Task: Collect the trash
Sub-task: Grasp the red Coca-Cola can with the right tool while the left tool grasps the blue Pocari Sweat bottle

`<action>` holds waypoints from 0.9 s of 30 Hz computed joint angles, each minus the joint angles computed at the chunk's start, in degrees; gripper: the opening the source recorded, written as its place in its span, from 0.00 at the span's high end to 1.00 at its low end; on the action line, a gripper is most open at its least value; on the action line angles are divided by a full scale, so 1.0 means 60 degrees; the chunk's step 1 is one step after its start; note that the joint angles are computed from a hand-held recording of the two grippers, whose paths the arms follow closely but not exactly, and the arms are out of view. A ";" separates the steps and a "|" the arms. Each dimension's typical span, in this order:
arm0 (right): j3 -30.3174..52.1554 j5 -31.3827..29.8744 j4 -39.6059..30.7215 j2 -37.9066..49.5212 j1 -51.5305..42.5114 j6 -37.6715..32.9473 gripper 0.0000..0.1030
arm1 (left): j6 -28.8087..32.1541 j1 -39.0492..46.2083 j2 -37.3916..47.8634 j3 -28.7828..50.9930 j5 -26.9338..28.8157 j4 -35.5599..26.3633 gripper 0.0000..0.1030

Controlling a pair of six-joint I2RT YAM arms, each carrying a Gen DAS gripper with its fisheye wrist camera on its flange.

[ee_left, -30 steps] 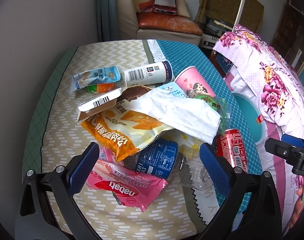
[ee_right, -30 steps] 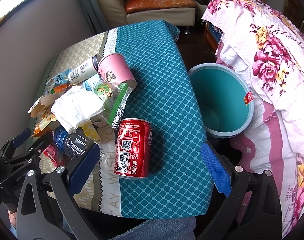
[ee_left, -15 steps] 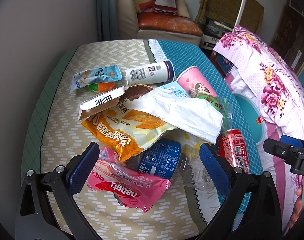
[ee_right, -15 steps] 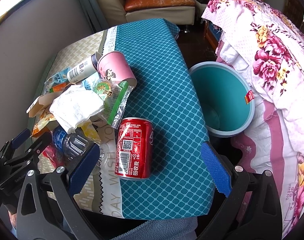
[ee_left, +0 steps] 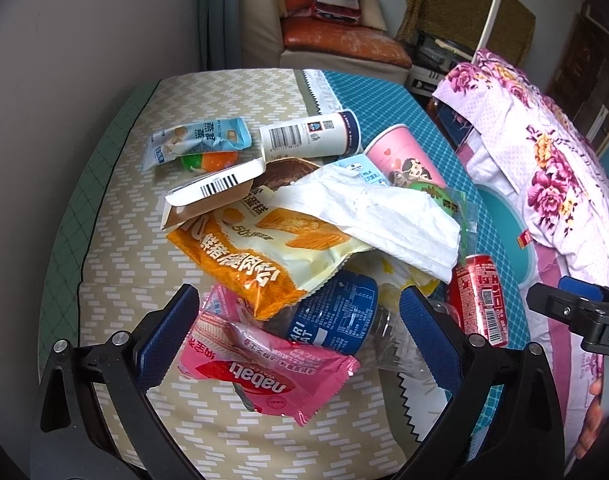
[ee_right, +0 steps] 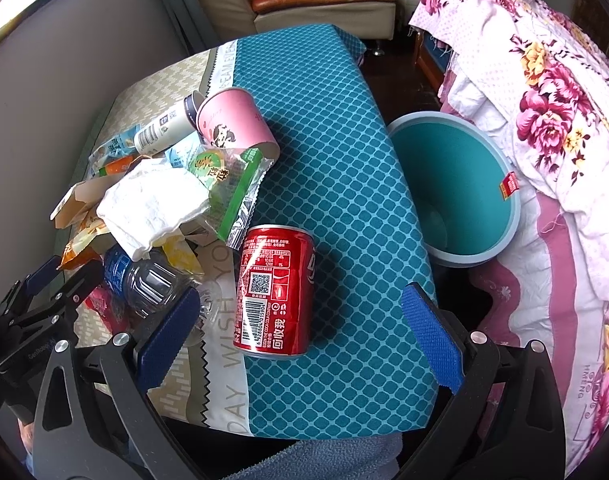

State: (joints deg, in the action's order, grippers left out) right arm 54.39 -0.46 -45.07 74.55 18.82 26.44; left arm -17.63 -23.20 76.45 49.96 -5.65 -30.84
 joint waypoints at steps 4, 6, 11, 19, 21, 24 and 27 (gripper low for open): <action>-0.0078 -0.0330 0.0183 0.0200 -0.0055 -0.0048 0.06 | 0.0253 0.0360 0.0004 -0.0067 0.0085 -0.0030 0.03; -0.0160 -0.0539 0.0322 0.0332 -0.0102 -0.0078 0.06 | 0.0388 0.0612 -0.0084 -0.0135 0.0052 -0.0065 0.03; -0.0259 -0.0906 0.0727 0.0841 -0.0229 -0.0231 0.06 | 0.0751 0.1486 -0.0249 -0.0365 0.0585 -0.0019 0.03; -0.0179 -0.1536 0.1365 0.1805 -0.0401 -0.0357 0.14 | 0.1053 0.2558 0.0136 -0.0341 0.1457 -0.0198 0.03; -0.0207 -0.1710 0.1475 0.1981 -0.0454 -0.0384 0.17 | 0.1074 0.2654 0.0237 -0.0281 0.1417 -0.0208 0.03; -0.0313 -0.2180 0.1665 0.2217 -0.0529 -0.0535 0.44 | 0.1110 0.2722 0.0293 -0.0177 0.1333 -0.0252 0.03; -0.0455 -0.2247 0.1905 0.2134 -0.0463 -0.0617 0.44 | 0.1214 0.2685 0.0271 -0.0104 0.1225 -0.0290 0.03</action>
State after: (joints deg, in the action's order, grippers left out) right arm 51.66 -13.94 -33.64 87.35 16.04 22.73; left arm -10.35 -7.09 78.08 49.34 1.70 -32.58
